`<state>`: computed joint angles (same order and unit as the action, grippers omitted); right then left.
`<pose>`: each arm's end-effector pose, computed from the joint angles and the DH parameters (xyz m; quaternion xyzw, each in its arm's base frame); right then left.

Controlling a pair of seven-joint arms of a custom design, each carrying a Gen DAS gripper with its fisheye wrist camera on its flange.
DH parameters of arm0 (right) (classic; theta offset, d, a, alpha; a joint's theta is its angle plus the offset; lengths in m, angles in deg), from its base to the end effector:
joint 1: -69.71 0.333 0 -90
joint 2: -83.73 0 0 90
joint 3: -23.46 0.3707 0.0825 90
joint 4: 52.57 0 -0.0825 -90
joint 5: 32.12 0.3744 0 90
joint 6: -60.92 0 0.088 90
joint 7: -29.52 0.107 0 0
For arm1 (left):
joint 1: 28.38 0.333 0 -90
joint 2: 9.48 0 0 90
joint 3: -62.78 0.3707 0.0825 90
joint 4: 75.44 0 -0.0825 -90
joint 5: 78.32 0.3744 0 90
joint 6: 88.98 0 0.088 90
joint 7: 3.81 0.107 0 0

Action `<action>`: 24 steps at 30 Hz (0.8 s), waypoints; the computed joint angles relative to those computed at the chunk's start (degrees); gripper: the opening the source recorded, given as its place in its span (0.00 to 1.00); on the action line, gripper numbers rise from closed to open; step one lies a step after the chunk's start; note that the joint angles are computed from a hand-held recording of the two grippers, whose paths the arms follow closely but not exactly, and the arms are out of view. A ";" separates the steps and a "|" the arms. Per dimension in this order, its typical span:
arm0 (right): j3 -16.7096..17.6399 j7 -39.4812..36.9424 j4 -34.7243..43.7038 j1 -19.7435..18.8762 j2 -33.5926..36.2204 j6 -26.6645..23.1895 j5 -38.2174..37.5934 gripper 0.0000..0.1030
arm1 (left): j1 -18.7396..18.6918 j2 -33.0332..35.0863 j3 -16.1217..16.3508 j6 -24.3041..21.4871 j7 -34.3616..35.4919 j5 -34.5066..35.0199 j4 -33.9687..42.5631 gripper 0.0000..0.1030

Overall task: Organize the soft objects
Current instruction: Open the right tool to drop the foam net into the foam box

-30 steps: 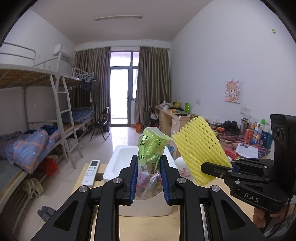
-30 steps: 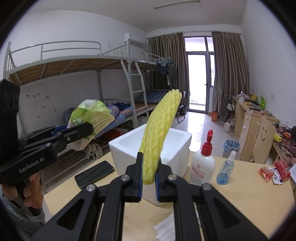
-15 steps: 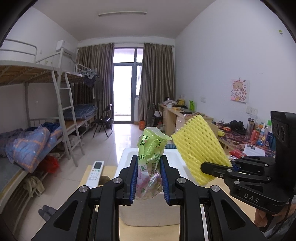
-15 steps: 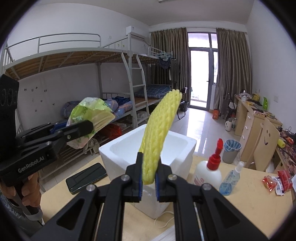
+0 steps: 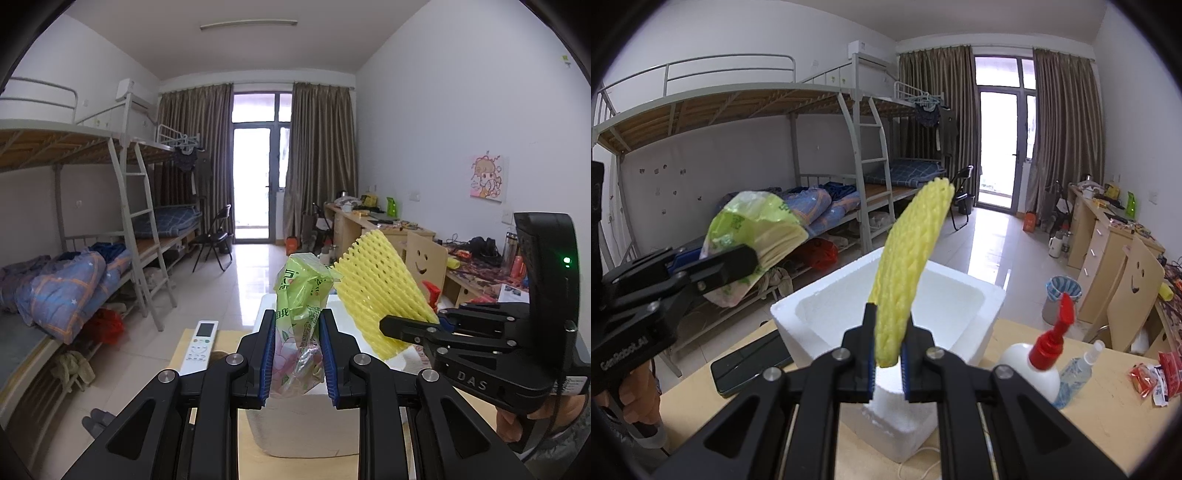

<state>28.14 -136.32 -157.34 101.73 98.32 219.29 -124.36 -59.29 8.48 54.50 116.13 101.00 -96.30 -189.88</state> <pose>0.5021 0.4208 0.4946 -0.6578 0.5407 -0.3210 0.4147 0.5348 -0.3698 0.5165 -0.4058 0.7021 -0.5154 0.2772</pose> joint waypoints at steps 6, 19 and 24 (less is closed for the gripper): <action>-0.50 -4.66 1.43 -0.22 1.72 1.24 4.07 0.13 | -2.45 0.02 1.76 -0.41 2.55 -3.39 0.13 0.24; -3.16 -8.98 2.68 1.28 3.04 3.52 8.28 0.37 | -4.11 -0.60 2.92 -0.22 6.41 -8.69 -0.24 0.24; -3.41 -7.32 2.47 1.40 2.48 4.14 6.54 0.63 | -4.44 -0.75 2.97 -0.10 7.46 -10.88 -0.17 0.24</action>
